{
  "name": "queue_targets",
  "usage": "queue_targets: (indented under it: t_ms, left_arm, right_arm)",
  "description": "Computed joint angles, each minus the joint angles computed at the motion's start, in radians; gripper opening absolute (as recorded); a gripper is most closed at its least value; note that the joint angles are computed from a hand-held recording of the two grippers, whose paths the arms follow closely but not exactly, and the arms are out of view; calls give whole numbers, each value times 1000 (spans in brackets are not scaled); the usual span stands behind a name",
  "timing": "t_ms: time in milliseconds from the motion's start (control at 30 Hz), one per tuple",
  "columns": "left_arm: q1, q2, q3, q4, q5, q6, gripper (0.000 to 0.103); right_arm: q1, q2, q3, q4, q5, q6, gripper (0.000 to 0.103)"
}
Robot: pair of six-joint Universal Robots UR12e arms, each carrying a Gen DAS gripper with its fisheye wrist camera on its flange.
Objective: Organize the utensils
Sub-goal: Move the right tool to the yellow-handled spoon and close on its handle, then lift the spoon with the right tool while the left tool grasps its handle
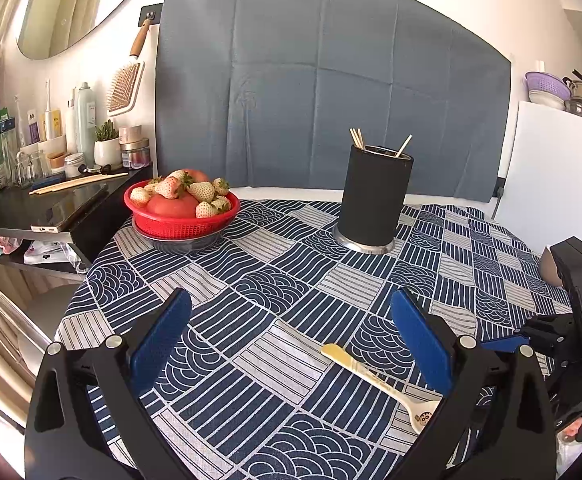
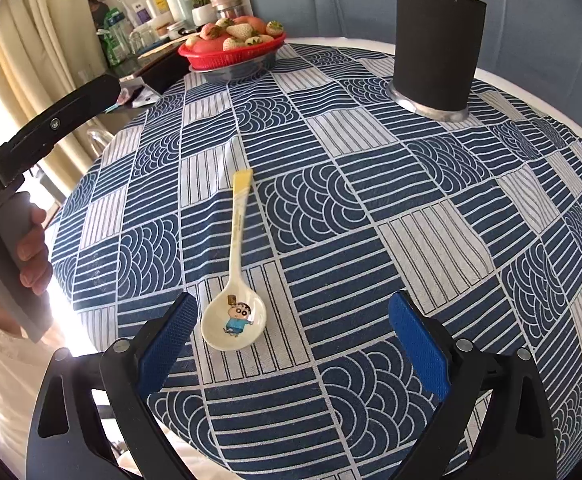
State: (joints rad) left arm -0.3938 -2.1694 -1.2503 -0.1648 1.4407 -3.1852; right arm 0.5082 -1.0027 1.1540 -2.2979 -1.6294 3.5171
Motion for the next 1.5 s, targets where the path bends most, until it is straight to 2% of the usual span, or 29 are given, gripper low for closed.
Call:
queue_targets:
  t_ms: [200,267,300,333,367,400,433,467,500,667,767,1033,1333,1500]
  left_arm:
    - [1,-7,1,-12,-8,-19,97]
    - [1,-6,0,-19,-8,-17,97]
    - [0,-6,-1,-20,-6,-13,97]
    - [-1,-6,0,-20,-3,-9,97]
    - [-2,-7,0,-21,0,-5,97]
    - [-3,-7,1,-24,1,0,97]
    - [-4,-8,2,-28,2,4,97]
    - [-4,-8,3,-30,2,8,97]
    - [-5,-8,3,-31,0,11,97]
    - [-8,-10,6,-45,-2,22,97]
    - [-6,-10,8,-73,-25,18,97]
    - [-7,-20,28,-209,-90,-2,97]
    - [-31,-49,87,-359,-72,-27,97]
    - [-35,-70,147,-490,-99,-49,97]
  right_arm:
    - [0,13,-16,34,22,7,91]
    - [-1,15,-16,39,37,5,86]
    - [-4,15,-16,40,60,5,70]
    - [-10,17,-17,47,98,9,62]
    - [-9,17,-14,36,103,9,57]
    - [-10,16,-13,33,114,5,42]
    - [-14,15,-10,26,137,6,20]
    - [-24,13,-2,12,188,20,6]
    - [-27,11,4,-1,199,24,5]
    - [-18,0,12,-16,136,-17,4]
    - [-14,-7,18,-27,103,-38,4]
    - [-26,-20,47,-74,111,-28,4]
    - [-28,-26,63,-96,122,-37,4]
    - [-26,-27,69,-111,121,-42,4]
